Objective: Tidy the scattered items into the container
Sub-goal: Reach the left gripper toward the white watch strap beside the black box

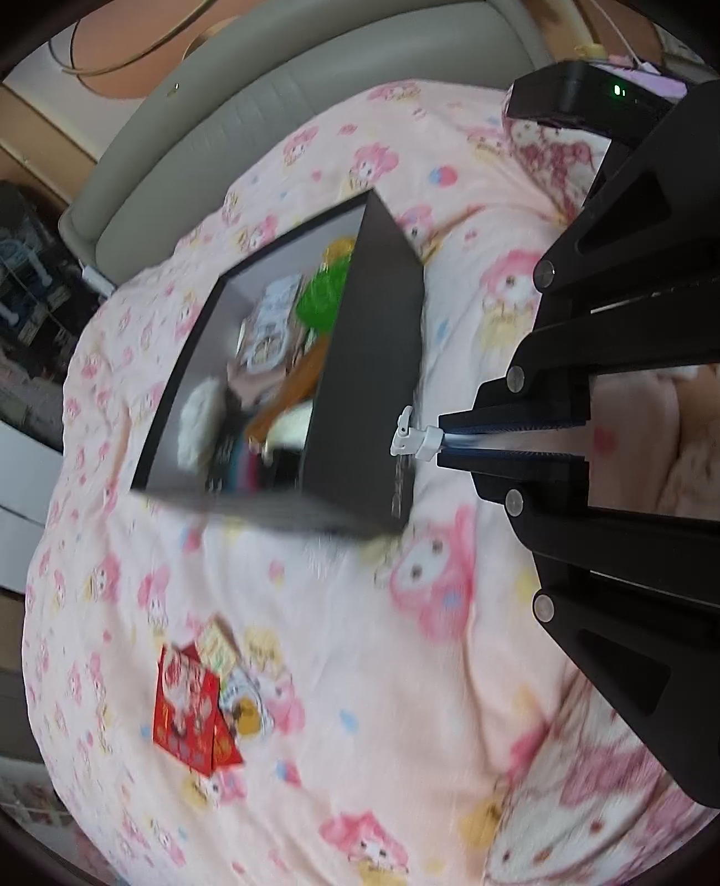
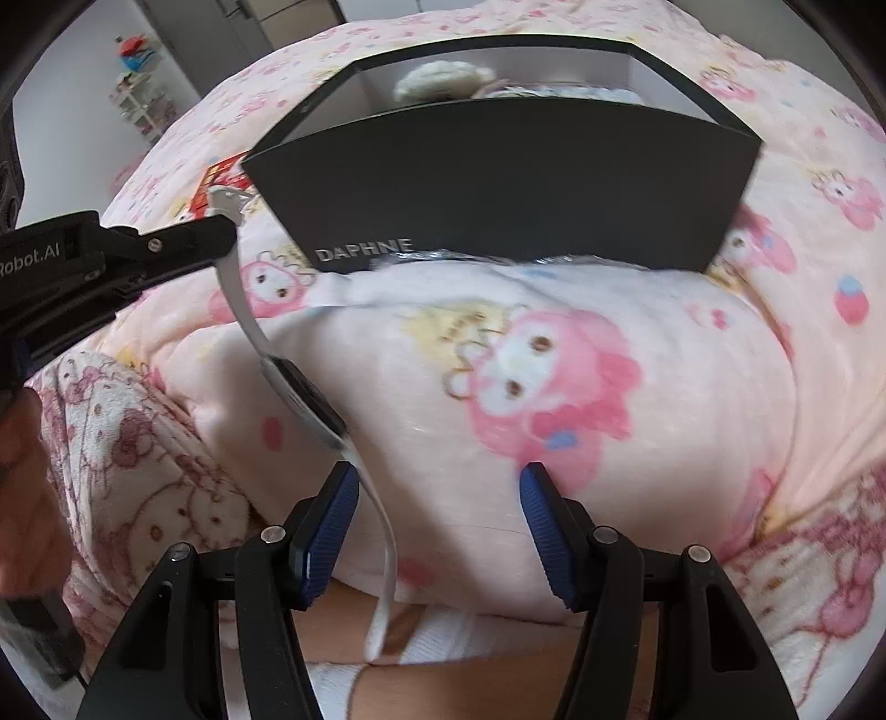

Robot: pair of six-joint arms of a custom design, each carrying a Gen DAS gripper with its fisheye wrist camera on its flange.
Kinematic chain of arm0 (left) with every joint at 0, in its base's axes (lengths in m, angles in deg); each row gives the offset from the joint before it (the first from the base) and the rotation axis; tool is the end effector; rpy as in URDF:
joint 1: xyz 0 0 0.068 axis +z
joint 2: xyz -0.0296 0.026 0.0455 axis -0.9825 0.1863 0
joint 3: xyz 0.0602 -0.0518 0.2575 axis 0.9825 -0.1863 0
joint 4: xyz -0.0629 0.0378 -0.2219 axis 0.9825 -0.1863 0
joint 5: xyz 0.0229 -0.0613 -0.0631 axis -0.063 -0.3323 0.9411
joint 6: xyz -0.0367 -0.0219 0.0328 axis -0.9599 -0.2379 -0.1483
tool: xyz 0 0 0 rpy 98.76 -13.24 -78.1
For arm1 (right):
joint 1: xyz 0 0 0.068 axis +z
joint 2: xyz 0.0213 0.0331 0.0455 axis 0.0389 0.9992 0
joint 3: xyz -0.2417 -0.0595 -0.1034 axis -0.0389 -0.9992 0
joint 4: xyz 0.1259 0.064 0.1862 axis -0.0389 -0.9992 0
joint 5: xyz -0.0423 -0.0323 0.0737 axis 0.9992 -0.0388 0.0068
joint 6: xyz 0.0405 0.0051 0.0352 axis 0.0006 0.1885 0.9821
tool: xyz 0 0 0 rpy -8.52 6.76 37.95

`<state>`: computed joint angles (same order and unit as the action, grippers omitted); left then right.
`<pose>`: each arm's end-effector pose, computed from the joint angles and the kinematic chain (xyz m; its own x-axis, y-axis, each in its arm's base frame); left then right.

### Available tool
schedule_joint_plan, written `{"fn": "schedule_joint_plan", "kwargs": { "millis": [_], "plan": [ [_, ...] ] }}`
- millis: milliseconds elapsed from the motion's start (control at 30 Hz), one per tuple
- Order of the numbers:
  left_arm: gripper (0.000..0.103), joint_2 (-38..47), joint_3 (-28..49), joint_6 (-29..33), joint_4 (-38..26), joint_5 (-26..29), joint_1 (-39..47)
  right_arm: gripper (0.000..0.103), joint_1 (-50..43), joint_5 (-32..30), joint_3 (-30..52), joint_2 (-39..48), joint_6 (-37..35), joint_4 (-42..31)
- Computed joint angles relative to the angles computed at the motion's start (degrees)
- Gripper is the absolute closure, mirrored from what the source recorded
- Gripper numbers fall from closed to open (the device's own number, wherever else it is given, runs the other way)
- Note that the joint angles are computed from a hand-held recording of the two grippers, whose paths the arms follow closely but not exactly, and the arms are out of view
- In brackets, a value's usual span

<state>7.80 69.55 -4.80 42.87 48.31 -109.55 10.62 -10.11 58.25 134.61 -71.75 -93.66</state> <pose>0.2504 -0.1350 0.2020 -0.6344 -0.6273 -0.4516 -0.4800 0.7777 -0.4059 0.3382 0.0627 0.1750 -0.7308 -0.5943 -0.3357 -0.6730 0.7096 0.2087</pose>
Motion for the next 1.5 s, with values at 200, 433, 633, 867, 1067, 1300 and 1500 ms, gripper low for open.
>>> {"fn": "schedule_joint_plan", "kwargs": {
  "millis": [200,433,633,867,1067,1300,1500],
  "plan": [
    [0.099,-2.5,-7.4,-0.8,5.5,2.7,2.1,0.069,3.0,-1.1,-1.7,1.5,-1.9,0.0],
    [0.095,-0.8,-7.7,-0.5,7.8,4.9,2.7,0.088,2.7,-2.3,0.3,2.9,-0.9,-1.0],
    [0.087,-1.7,-9.7,-0.1,11.7,6.5,2.4,0.088,2.4,-3.9,7.0,6.5,3.2,-2.8],
    [0.080,-4.4,-13.4,1.6,18.8,7.5,2.4,0.088,0.7,-7.2,10.0,5.4,5.5,-3.7],
    [0.080,-0.8,-9.6,3.2,15.1,10.8,1.5,0.088,-1.0,-7.1,11.2,4.8,7.6,-2.9],
    [0.080,-1.3,-7.9,1.3,7.8,15.6,0.7,0.088,-5.8,-14.7,10.9,1.5,2.2,-11.1],
    [0.073,3.1,-2.7,3.1,2.2,17.3,1.1,0.088,-2.6,-10.7,12.0,7.9,1.4,-14.2]
  ]
}}
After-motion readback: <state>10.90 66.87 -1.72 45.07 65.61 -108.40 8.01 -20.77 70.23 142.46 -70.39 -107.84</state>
